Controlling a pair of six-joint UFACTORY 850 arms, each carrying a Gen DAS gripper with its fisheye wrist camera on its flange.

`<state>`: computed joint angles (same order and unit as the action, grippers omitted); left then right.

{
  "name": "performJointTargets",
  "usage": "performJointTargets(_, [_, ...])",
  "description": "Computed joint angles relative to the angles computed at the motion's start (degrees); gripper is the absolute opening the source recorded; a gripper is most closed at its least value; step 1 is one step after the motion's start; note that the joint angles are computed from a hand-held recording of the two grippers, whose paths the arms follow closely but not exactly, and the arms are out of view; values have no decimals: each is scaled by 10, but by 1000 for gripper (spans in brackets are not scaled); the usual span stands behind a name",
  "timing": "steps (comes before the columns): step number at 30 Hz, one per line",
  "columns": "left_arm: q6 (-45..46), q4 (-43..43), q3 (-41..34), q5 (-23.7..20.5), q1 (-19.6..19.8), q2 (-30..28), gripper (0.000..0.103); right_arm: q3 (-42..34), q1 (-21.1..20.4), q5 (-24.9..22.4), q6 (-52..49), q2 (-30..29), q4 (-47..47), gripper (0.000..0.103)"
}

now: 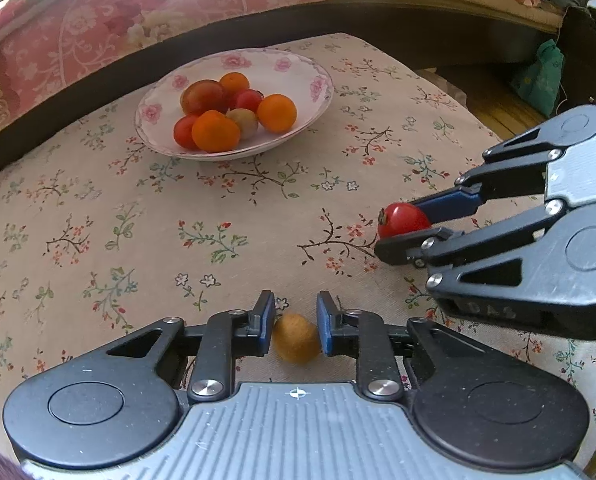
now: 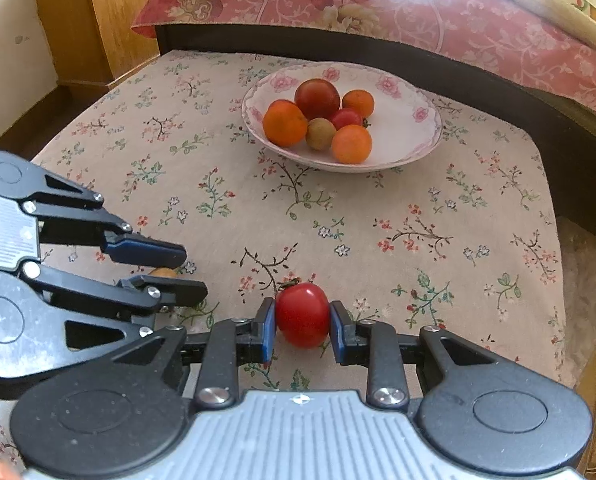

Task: Organize fruits
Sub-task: 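Close the right gripper on the red tomato while the left gripper grasps the brown fruit, then lift the red tomato and brown fruit and carry both over the plate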

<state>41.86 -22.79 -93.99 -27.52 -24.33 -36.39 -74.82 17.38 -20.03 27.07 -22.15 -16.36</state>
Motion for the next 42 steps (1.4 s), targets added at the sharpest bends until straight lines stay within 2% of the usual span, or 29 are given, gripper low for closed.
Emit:
performJointTargets(3, [-12, 13, 1, 2, -2, 2, 29, -1, 0, 3, -3, 2, 3, 31])
performJointTargets(5, [-14, 11, 9, 3, -1, 8, 33, -1, 0, 5, -5, 4, 4, 31])
performJointTargets(11, [53, -61, 39, 13, 8, 33, 39, 10, -6, 14, -2, 14, 9, 31])
performJointTargets(15, [56, -48, 61, 23, 5, 47, 45, 19, -9, 23, 0, 24, 9, 31])
performJointTargets(19, [35, -20, 68, 30, 1, 48, 46, 23, -8, 27, -4, 29, 10, 31])
performJointTargets(24, [10, 2, 46, 33, -2, 30, 44, 23, -4, 29, -14, 30, 15, 31])
performJointTargets(26, [-6, 14, 35, 18, -2, 21, 42, 22, -5, 27, -14, 30, 15, 31])
performJointTargets(30, [-9, 18, 32, 17, -3, 19, 33, 20, -8, 27, -16, 28, 18, 31])
performJointTargets(36, [-4, 0, 14, 13, -2, 16, 32, 7, -13, 33, -15, 24, 16, 31])
performJointTargets(42, [-26, 1, -47, 20, 0, -10, 32, -24, -22, 34, 3, 7, -4, 32])
